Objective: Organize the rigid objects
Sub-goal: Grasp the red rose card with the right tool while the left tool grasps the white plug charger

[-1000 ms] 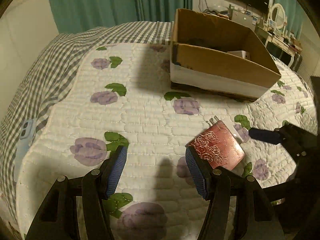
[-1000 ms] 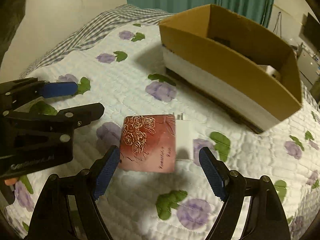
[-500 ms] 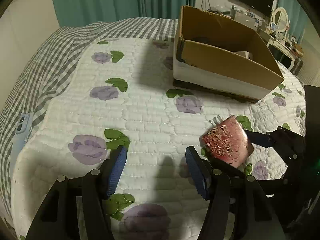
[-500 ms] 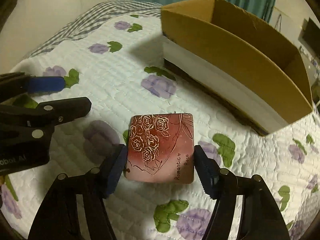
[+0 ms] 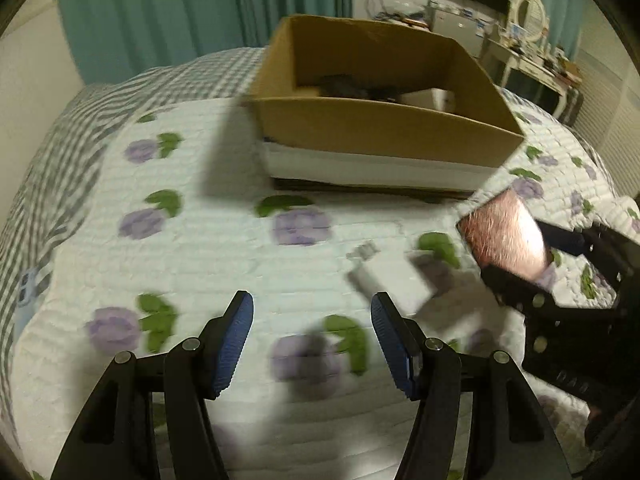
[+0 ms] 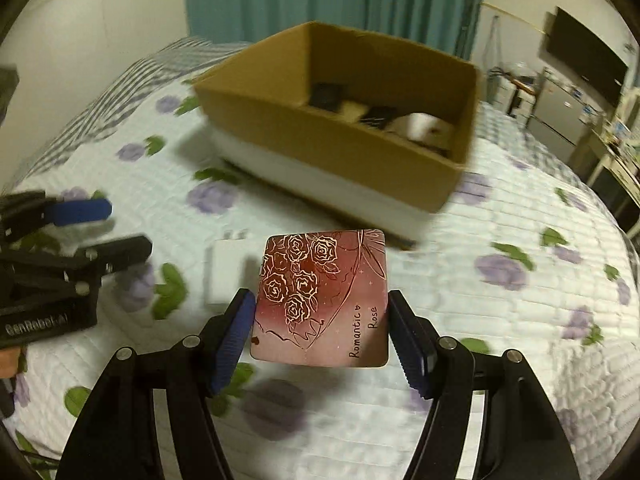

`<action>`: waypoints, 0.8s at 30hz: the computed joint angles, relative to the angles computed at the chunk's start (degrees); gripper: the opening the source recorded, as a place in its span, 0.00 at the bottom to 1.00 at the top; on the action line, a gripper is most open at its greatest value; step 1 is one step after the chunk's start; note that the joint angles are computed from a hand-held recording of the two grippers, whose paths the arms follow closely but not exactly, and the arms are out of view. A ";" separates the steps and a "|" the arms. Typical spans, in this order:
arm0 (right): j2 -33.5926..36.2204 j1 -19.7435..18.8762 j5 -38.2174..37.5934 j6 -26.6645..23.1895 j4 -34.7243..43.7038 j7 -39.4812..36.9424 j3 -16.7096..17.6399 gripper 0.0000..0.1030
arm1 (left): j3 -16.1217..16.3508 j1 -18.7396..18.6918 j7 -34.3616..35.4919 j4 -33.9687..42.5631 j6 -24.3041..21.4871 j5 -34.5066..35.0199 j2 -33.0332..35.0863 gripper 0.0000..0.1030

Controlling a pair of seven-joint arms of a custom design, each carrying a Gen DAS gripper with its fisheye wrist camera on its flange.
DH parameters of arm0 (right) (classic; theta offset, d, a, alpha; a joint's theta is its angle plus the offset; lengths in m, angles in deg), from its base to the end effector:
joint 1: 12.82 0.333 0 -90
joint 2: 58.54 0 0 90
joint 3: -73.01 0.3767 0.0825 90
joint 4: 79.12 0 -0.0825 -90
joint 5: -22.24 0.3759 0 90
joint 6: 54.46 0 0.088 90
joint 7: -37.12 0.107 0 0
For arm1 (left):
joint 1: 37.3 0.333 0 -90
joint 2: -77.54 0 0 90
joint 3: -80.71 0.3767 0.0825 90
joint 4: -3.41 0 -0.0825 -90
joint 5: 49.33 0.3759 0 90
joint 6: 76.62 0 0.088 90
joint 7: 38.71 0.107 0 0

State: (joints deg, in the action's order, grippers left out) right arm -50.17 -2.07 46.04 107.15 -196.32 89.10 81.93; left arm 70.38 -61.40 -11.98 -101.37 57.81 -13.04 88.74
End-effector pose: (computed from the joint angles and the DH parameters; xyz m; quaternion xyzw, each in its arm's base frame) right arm 0.5937 0.1857 0.5045 -0.8447 0.4217 -0.1669 0.2843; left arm 0.5429 -0.3507 0.5265 -0.7223 0.6299 -0.1722 0.2276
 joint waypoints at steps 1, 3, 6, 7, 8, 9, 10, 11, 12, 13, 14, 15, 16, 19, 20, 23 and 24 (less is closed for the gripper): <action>0.05 -0.21 -0.05 0.21 0.16 0.32 -0.30 0.65 | -0.28 -0.05 0.82 1.23 0.21 -0.64 1.12 0.62; 0.27 -0.98 0.89 0.24 0.64 0.55 -0.53 0.65 | -0.32 -0.43 2.20 3.04 0.59 -1.64 2.84 0.62; 0.62 -2.31 2.84 -0.12 1.35 0.12 -0.70 0.65 | 0.25 -1.82 3.90 6.47 -0.63 -2.64 5.78 0.62; 0.83 -2.74 3.46 -0.36 1.69 0.02 -0.75 0.65 | 0.54 -2.20 4.25 7.28 -0.72 -2.99 6.58 0.62; 1.02 -3.18 4.14 -0.72 2.02 -0.20 -0.73 0.65 | 0.77 -2.42 4.65 8.11 -0.81 -3.76 7.43 0.62; 1.19 -3.64 4.84 -1.13 2.36 -0.42 -0.75 0.65 | 1.05 -2.65 5.00 8.92 -1.03 -4.52 8.27 0.62; 1.44 -3.96 5.47 -1.41 2.69 -0.54 -0.74 0.65 | 1.36 -3.05 5.11 9.51 -1.34 -4.96 8.84 0.62; 1.63 -4.16 5.99 -1.48 2.84 -0.66 -0.67 0.65 | 1.65 -3.35 5.46 10.48 -2.24 -5.59 9.68 0.62; 1.81 -4.45 6.54 -1.72 3.03 -0.92 -0.60 0.65 | 1.89 -3.70 6.00 11.52 -3.47 -6.14 10.48 0.62; 2.05 -4.71 7.03 -2.08 3.30 -1.14 -0.56 0.65 | 2.01 -3.85 6.95 12.48 -4.46 -6.87 11.36 0.62; 2.18 -4.92 7.50 -2.24 3.37 -1.43 -0.49 0.65 | 2.28 -4.15 7.43 13.28 -5.36 -7.26 12.04 0.62; 2.31 -5.06 7.81 -2.44 3.46 -1.58 -0.46 0.65 | 2.58 -4.47 7.81 14.11 -6.38 -7.51 12.66 0.62; 2.49 -5.17 8.03 -2.77 3.66 -1.69 -0.44 0.65 | 2.79 -4.68 8.25 14.84 -7.16 -7.83 13.27 0.62; 2.92 -5.43 8.65 -3.43 4.07 -2.08 -0.35 0.65 | 3.60 -5.34 8.62 16.31 -8.29 -7.92 14.51 0.62; 2.91 -5.39 8.72 -3.39 3.99 -2.01 -0.34 0.65 | 3.86 -5.47 8.53 16.60 -8.23 -7.80 14.78 0.62; 3.01 -5.38 8.81 -3.43 3.99 -1.96 -0.34 0.65 | 4.51 -5.70 8.37 17.24 -7.51 -7.30 15.45 0.62; 2.97 -5.36 8.81 -3.33 3.90 -1.92 -0.35 0.65 | 4.59 -5.74 8.32 16.78 -6.85 -7.11 15.23 0.60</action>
